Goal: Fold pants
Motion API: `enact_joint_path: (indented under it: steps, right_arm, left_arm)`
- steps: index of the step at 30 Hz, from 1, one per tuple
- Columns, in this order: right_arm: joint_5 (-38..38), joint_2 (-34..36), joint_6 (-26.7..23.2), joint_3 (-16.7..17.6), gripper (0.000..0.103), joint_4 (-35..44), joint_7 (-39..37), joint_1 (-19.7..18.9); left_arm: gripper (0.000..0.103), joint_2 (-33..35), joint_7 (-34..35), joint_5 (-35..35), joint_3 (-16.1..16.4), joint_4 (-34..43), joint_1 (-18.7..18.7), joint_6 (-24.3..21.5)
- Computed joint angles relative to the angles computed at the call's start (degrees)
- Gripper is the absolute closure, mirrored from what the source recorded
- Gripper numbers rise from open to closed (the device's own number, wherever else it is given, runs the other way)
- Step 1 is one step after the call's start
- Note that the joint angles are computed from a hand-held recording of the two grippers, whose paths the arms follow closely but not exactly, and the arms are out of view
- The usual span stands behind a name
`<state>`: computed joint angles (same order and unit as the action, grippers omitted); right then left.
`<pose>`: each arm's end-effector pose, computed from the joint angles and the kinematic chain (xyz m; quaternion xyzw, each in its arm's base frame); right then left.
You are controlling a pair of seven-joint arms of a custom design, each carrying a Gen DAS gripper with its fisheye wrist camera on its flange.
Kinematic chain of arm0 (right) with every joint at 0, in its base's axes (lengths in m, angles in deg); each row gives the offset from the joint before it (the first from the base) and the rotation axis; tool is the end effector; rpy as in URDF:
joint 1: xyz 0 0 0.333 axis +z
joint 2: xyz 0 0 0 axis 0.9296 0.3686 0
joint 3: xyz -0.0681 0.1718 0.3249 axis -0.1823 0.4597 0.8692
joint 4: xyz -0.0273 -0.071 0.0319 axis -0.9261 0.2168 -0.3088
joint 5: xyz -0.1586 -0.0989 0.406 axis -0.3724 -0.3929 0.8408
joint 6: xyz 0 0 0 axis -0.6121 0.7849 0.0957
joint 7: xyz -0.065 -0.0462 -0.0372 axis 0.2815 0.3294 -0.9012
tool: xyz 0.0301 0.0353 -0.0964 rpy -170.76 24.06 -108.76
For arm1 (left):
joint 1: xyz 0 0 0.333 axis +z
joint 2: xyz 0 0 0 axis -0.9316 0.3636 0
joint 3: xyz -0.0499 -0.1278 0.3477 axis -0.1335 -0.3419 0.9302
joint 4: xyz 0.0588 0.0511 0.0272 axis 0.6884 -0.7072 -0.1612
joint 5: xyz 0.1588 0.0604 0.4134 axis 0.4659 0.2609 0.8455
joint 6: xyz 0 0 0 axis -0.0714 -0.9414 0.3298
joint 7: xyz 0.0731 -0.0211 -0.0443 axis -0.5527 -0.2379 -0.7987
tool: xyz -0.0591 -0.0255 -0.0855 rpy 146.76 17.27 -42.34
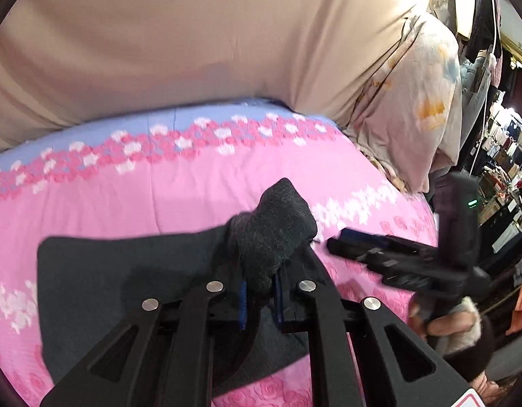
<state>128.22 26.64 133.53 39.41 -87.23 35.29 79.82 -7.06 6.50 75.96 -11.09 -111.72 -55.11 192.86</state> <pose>0.5115 0.1101 0.3519 -0.7855 0.4336 0.0266 0.4409 0.3666 -0.1969 0.4089 -0.6843 0.5992 -0.3492 0.2254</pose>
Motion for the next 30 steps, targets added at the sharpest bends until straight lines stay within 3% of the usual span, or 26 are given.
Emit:
enact_joint_path:
  steps: [2,3,7,10,15,17,19,20,21,24,25,30]
  right_arm:
    - [0.3,1.4,2.2,1.3,0.074,1.1,-1.4,1.1]
    - [-0.4,1.8,2.7,1.6,0.099,1.4,-1.5,1.4]
    - [-1.1,0.9,1.6,2.2,0.098,0.8,-1.3,2.6]
    - [-3.8,0.8,-7.5,1.0,0.098,0.7,1.0,2.2]
    - [-7.7,5.8,-19.2,1.0,0.098,4.1,8.1,0.8]
    - [-8.8,7.2,-17.1,2.8,0.098,4.9,9.8,0.1]
    - [-9.2,5.9,-7.2,2.2,0.096,3.3,8.6,2.7]
    - [-9.3,5.2,-6.0,2.4,0.096,2.7,8.2,2.0]
    - [-9.8,4.8,-8.1,1.7,0.094,2.4,8.5,1.1]
    - [-6.6,0.4,-5.7,0.2,0.048,-1.3,5.2,-0.5]
    - [-5.6,-0.9,-6.6,-0.6,0.045,-2.4,3.7,-1.0]
    - [-5.8,-4.3,-7.1,-1.7,0.049,-5.9,1.8,-1.5]
  left_arm:
    - [0.094,-0.2,-0.1,0.2,-0.4,0.5,0.2,-0.9]
    - [0.094,-0.4,-0.3,0.4,-0.8,0.8,0.4,-1.3]
    - [0.094,-0.2,-1.2,1.6,-0.8,1.2,0.5,-2.0]
    - [0.094,0.6,-1.4,2.4,-0.5,1.4,0.7,-1.3]
    - [0.094,1.8,-1.5,3.1,-3.6,2.4,3.3,-0.9]
    - [0.094,2.4,-1.4,3.3,-4.3,2.7,3.6,-1.1]
    - [0.094,4.1,-1.0,3.6,-3.9,3.0,3.1,-0.9]
    - [0.093,5.3,-0.6,3.8,-3.5,3.2,2.7,-0.6]
    - [0.093,5.8,-0.4,3.8,-3.7,3.2,2.8,-0.4]
    - [0.093,7.4,0.5,3.2,-5.2,3.1,4.4,1.3]
    - [0.093,8.2,1.0,2.7,-5.3,3.1,4.5,1.9]
    - [0.093,10.9,4.1,-1.0,-9.3,3.7,7.2,2.4]
